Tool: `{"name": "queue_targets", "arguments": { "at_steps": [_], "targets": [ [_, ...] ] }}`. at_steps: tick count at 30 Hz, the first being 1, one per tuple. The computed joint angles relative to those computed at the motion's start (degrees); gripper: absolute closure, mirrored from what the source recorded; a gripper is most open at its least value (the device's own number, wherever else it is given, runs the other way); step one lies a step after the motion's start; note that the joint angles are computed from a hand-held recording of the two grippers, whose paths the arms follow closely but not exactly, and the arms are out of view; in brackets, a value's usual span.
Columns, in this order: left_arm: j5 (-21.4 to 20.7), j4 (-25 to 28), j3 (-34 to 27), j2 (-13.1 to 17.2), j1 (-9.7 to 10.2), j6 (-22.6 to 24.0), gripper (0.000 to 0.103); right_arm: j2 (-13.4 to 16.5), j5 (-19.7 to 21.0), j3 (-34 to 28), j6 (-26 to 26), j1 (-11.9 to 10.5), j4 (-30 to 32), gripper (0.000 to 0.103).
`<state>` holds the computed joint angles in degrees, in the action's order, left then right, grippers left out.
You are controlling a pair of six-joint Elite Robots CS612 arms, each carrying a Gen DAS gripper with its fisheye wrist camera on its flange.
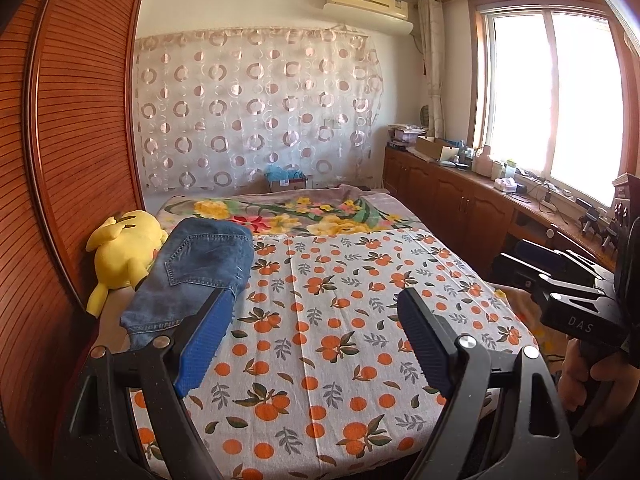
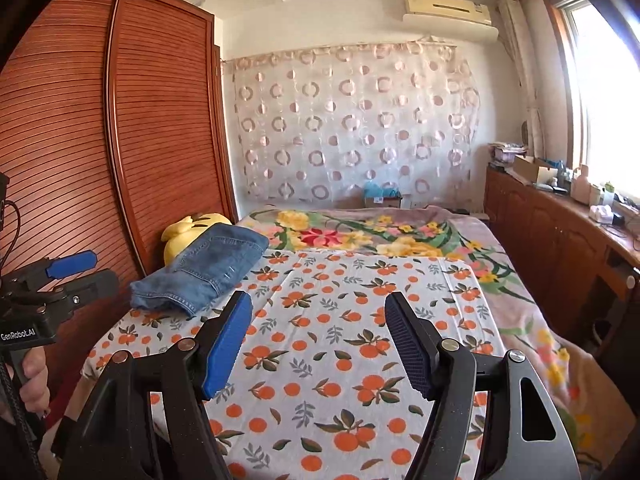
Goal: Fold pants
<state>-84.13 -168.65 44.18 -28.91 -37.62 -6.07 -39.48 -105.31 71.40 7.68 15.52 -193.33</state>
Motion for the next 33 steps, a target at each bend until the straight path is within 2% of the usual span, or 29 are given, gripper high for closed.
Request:
{"name": "queue_targets", "arguments": {
  "at_steps": [9, 16, 33],
  "targets": [
    [1.29, -2.22, 3.44, -1.15, -0.04, -1.04, 0.018, 0.83, -0.91, -0.52, 0.79, -0.25, 0.44, 0.032],
    [1.7, -1.16, 3.09, -0.73, 0.07, -1.64, 0.018, 1.3, -0.24, -1.22, 1.67, -0.46, 1.49, 0.032],
    [1.8, -1.39, 3.13, -0.66, 0.11, -1.43, 0.018, 1.05, 0.55, 0.09, 0.95, -0.46, -0.43, 0.032]
  ]
}}
